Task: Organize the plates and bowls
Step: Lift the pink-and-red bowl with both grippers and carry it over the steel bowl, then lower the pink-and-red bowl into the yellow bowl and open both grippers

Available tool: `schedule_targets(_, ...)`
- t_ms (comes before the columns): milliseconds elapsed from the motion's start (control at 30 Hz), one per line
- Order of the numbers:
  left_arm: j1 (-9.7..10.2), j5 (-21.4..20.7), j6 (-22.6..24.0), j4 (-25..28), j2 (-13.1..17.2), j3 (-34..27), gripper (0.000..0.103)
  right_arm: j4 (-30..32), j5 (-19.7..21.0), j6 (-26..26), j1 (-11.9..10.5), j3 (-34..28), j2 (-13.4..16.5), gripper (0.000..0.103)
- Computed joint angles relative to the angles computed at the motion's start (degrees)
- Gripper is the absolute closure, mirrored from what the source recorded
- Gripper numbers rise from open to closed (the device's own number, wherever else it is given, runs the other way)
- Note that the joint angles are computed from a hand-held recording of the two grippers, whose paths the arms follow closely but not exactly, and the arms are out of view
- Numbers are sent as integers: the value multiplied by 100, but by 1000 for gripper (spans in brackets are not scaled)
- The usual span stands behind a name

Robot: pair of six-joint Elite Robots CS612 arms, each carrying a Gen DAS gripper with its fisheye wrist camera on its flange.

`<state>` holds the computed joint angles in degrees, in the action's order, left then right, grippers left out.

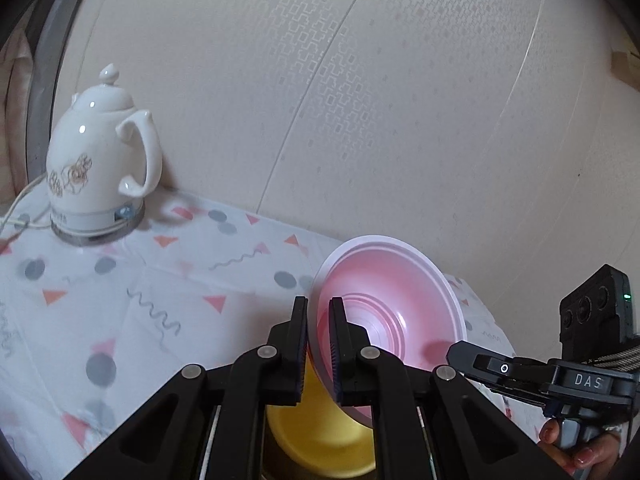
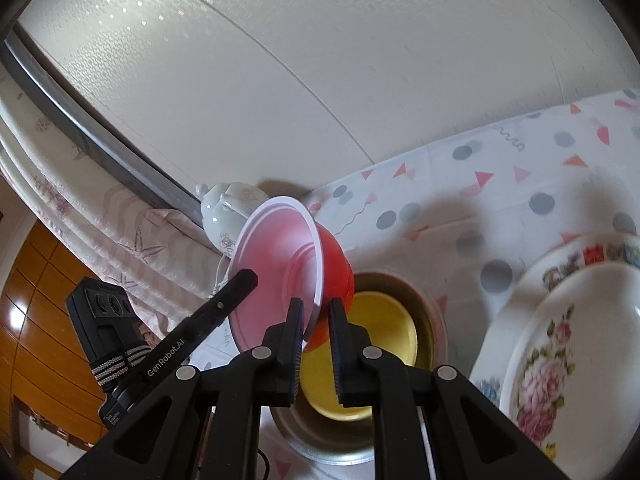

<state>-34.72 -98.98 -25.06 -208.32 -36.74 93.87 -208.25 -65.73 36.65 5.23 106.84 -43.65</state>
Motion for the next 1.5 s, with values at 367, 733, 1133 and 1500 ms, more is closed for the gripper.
schedule_targets(367,-171,322,-4,147,-96,286,94,-348,158,362,-61,242,81,88)
schedule_targets(733,-216,521,-82,250,-101,355,94,-394,125,478,-34,262,154,88)
schedule_targets(1133,-339,943,48,470,-133,406,94,-136,-173,327,63,263,111,83)
schedule_targets(1500,-382,1102,103,575,-124,401,94,19,-543,80,154,241,81,83)
